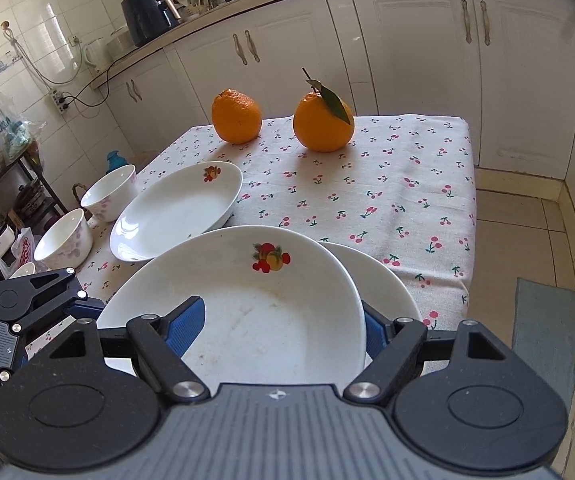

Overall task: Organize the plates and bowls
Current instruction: 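Lower the held plate onto the stained plate and open the right tool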

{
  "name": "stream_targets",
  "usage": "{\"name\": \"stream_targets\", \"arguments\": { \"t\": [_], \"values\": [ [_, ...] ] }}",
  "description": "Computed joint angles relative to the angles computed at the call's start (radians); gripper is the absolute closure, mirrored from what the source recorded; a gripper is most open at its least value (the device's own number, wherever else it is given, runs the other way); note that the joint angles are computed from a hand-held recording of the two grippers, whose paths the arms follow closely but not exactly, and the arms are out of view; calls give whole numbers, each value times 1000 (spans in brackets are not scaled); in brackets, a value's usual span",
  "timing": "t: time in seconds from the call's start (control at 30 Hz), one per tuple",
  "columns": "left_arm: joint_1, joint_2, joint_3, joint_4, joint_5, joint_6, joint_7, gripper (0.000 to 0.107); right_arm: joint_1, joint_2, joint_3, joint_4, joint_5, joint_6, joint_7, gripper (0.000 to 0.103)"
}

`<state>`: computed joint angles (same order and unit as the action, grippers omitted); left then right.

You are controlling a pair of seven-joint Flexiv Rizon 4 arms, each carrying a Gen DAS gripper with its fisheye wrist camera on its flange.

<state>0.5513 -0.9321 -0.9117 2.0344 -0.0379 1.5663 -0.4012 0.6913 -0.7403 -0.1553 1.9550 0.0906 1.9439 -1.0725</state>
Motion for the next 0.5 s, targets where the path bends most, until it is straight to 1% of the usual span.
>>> {"name": "stream_targets", "arguments": {
  "t": [0.07, 0.33, 0.5],
  "values": [
    [-8, -1, 4, -12, -9, -18, -1, 6, 7, -1, -8, 3, 7, -1, 1, 19],
    [-28, 0, 14, -26, -27, -32, 19, 6, 15, 1, -17, 16, 25, -3, 14, 19],
    [-33, -1, 16, -30, -41, -37, 31, 6, 39, 6, -41, 25, 36, -17, 23, 19]
  ]
}}
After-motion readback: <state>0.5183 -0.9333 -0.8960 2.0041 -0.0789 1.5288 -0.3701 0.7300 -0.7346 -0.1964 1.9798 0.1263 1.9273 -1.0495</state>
